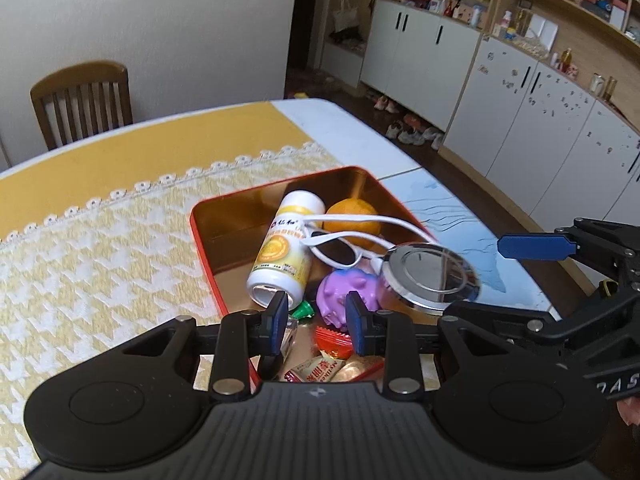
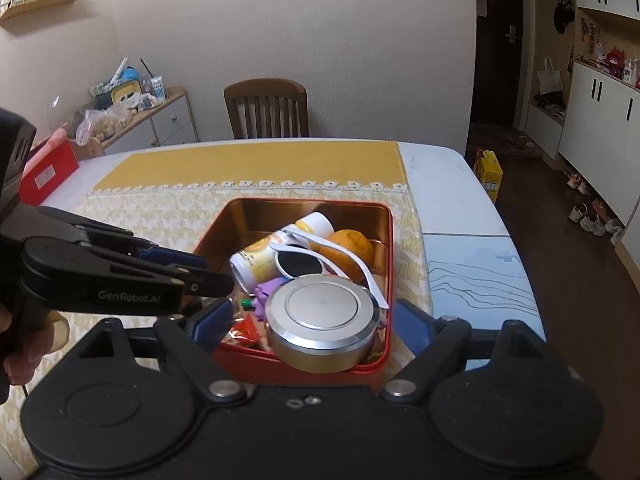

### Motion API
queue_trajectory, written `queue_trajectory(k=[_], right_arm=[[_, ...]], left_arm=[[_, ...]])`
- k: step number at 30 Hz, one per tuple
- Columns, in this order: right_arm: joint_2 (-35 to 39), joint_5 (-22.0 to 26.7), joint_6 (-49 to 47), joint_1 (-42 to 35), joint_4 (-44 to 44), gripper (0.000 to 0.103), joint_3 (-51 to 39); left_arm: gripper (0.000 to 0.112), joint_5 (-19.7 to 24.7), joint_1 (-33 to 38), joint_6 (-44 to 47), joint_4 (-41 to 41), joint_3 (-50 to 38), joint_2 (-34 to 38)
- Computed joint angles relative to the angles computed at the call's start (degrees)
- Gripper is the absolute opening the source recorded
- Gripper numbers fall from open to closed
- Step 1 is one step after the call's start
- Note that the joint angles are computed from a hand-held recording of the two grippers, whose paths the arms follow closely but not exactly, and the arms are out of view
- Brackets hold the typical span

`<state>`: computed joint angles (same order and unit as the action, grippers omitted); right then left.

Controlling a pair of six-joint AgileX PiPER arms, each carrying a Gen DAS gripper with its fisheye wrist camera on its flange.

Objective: Organize rigid objects
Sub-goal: 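Lower and release the silver tin and green pawn into the red tin, then withdraw both open grippers away from the red tin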

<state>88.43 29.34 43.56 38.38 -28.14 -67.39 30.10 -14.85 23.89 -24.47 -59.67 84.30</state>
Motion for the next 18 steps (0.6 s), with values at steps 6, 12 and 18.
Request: queue_trajectory(k=[6, 12, 18], right_arm=[[-2.6, 0.6, 3.1, 1.2, -2.0, 0.090, 1.1], [-5.5, 1.0, 7.9, 3.1, -5.9, 0.098, 2.6], [-8.5, 1.3, 14.7, 6.1, -12.6, 0.103, 4.5]], left_arm=[[0.060, -0.8, 0.4, 3.2, -2.6, 3.1, -5.1], [0.068, -1.1, 0.3, 5.5, -3.1, 5.5, -10.0], [0.083, 0.4, 1.7, 7.7, -6.3, 7.6, -14.5]])
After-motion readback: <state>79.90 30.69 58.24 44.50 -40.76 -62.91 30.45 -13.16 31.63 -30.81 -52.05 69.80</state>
